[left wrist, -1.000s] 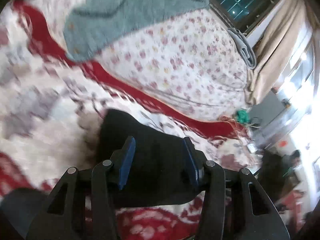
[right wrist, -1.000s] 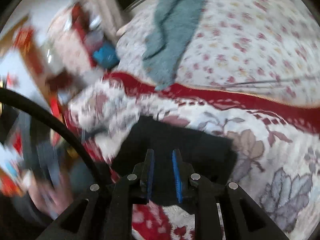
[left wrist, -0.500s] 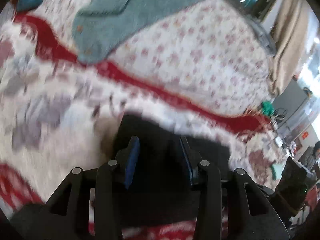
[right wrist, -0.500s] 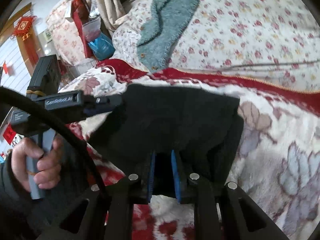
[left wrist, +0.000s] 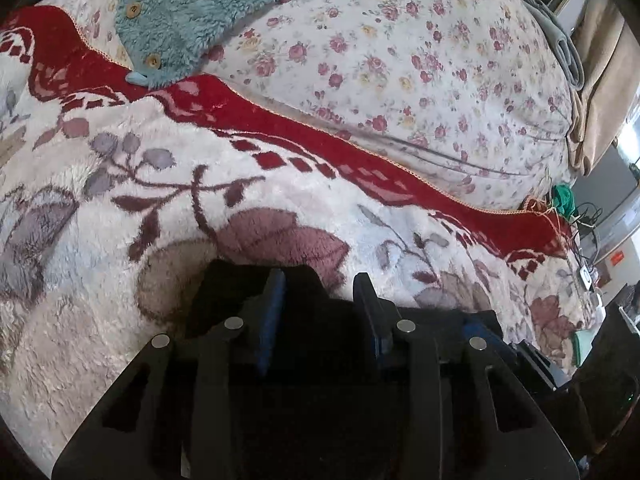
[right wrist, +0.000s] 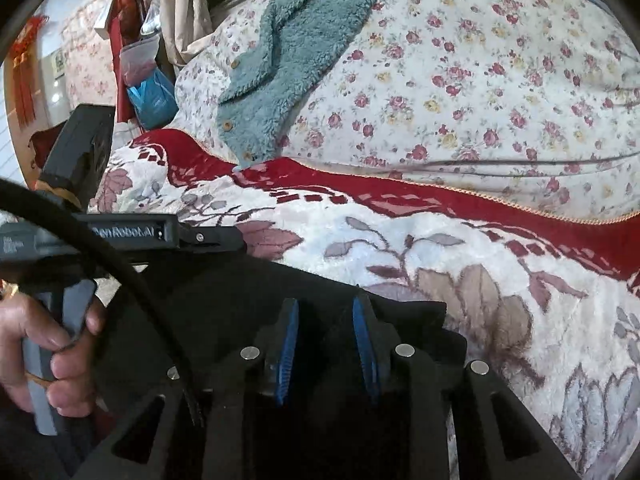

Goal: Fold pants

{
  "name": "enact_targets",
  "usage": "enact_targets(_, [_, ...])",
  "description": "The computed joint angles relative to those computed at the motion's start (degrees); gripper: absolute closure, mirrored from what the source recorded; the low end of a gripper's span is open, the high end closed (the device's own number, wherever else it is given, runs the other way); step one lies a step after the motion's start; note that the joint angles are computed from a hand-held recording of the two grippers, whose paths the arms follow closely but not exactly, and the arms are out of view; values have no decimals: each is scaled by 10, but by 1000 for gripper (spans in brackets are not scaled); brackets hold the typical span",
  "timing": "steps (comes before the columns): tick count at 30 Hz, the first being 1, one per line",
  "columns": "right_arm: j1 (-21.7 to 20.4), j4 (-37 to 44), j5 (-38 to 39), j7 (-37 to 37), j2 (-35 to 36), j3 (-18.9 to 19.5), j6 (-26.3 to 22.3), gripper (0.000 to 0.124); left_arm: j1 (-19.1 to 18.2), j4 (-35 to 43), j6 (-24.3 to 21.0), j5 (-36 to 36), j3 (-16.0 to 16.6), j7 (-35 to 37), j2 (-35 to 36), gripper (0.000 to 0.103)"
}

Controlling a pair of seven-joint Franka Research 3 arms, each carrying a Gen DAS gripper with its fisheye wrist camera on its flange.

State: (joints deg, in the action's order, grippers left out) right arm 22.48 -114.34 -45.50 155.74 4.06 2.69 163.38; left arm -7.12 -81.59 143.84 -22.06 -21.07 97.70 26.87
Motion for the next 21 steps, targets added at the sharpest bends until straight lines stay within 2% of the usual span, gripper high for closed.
enact_targets(3, [3,-1,2,-1,2,-9,18,96,5,-7,10,-10,-5,11,-4,68])
enact_targets(5, [-14,14,122,-114,7,13,7,96,16,-27,5,-23,-10,23,-29,68])
enact_targets(7, [-18,-5,213,-146,-26,16,19,96,48,-68,27,-96,-33,83,-75,68])
enact_targets(8, [-19,-21,210,-127,-48,16,35,96,57,-93,39,-127,-35,112,-103,65])
enact_targets(9, [-40,-38,167,-87,-76,36,45,94,64,-122,48,-150,-33,139,-137,62])
enact_targets(11, [-56,-65,61,-5,-120,56,55,90,63,-171,57,-172,-18,153,-186,47])
enact_targets(12, [-64,-74,47,2,-131,70,58,85,62,-200,53,-177,-7,150,-212,46])
enact_targets(15, [-70,-96,45,-6,-137,108,41,85,51,-270,34,-221,17,156,-266,46])
enact_targets(17, [-77,-105,20,19,-131,135,16,85,37,-307,31,-250,31,165,-291,46])
enact_targets(19, [-70,-114,25,26,-118,133,14,84,20,-324,21,-231,39,159,-295,46])
enact_targets(20, [-57,-118,62,-1,-110,123,6,85,12,-319,10,-181,41,124,-284,46])
enact_targets(21, [-51,-126,82,-7,-111,114,20,86,14,-318,8,-163,38,105,-285,46])
